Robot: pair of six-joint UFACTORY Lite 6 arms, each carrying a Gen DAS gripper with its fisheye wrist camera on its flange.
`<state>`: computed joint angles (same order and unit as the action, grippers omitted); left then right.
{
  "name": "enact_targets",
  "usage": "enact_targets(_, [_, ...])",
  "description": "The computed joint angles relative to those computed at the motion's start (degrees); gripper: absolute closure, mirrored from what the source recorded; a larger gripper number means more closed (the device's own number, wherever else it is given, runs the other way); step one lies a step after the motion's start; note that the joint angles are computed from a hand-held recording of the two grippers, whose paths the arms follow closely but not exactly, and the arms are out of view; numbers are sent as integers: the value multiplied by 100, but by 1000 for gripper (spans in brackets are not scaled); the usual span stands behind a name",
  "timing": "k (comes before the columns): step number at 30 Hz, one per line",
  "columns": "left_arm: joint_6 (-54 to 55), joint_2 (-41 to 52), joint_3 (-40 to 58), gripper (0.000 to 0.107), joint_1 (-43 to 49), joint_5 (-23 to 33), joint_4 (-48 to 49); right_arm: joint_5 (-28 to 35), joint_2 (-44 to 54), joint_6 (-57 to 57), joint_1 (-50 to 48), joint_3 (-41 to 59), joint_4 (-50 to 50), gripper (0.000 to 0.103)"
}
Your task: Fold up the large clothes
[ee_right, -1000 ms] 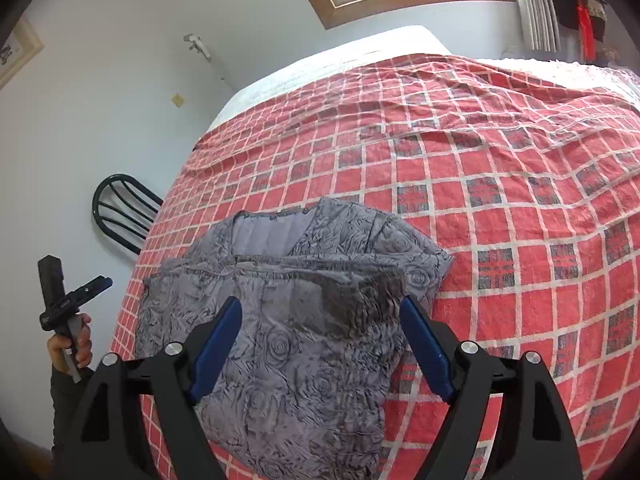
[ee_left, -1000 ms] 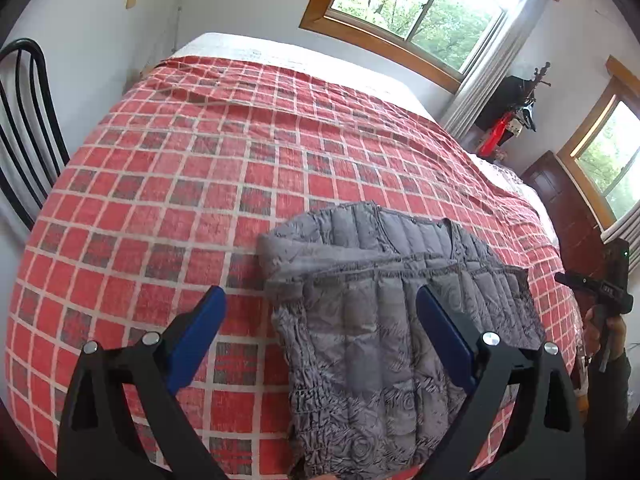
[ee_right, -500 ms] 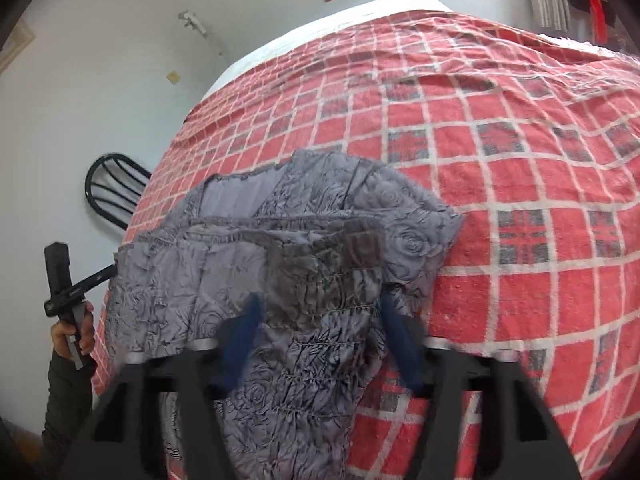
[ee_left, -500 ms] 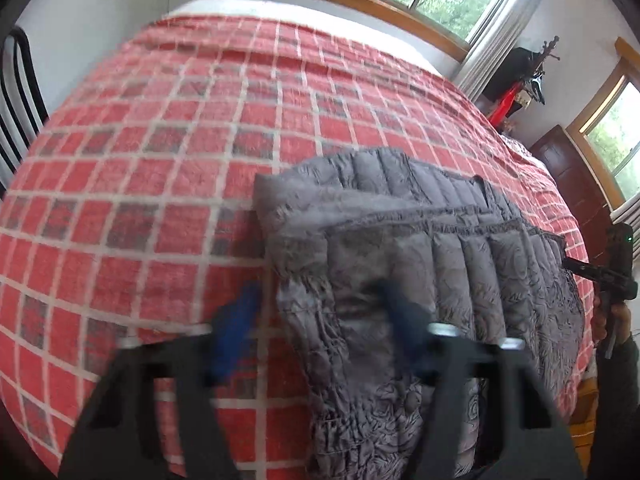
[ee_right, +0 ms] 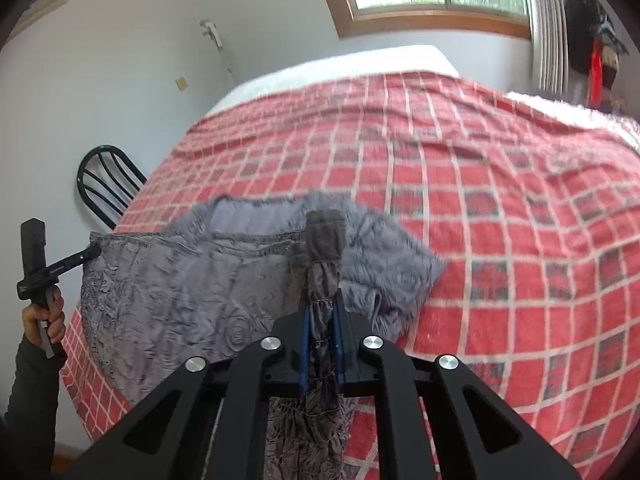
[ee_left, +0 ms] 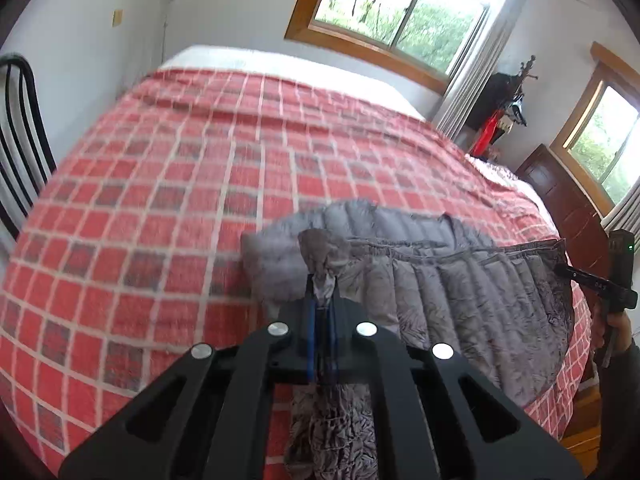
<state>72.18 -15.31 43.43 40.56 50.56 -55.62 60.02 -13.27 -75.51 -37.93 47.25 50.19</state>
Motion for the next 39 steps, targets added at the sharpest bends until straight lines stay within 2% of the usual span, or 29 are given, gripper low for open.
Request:
enact_targets(3, [-309,-50,439,104,-130,123,3,48,-100,193,89,306,89,96])
enact_targets(7, [-917,422,1371,104,-641,-208,128,-186,328,637,383,1053,211,97])
enact_targets(12, [-1458,1516,2603,104,-1200,-675,268,-973,1025,992,1052,1843,293,97])
enact_targets(16, [-1717,2584,3346,104,-1532,-1044,451,-1601,1944,1072,1495,2355,339,97])
enact_targets(25, [-1981,4806,4438,104,-1705,-1291,694,-2587,3876,778,1975,2899,453,97])
enact_targets(31, [-1930,5312,4592,104,-1671,-1376,884,-2659,4741,871,2016,3302,271,97])
enact_targets(33, [-2148,5373,4658,103,-1700,-1316,1178,-2577,4770,1182,2053,3362,-34,95])
enact_targets(34, [-2212,5246,4587,98,-1670,-1339,1234,-2505,4679,1237,2035,3330,-84,91])
enact_targets(36, [-2314,4939,4458,93,-1581,-1319,1300,-2235,4355,1323,1939,3242,-162,81])
enact_targets(37, [-2445,4652,4301,95,-1550,-1382,1413,-2173,4176,1295,1902,3182,-149,68])
enact_targets(38, [-2408,4445,4195,95,-1515,-1345,1359,-2123,3916,1212,1853,3050,-96,63])
enact_targets(39, [-2168,4170,4040,94,-1423,-1118,1083,-2023,3701,1205,1810,2958,-91,63])
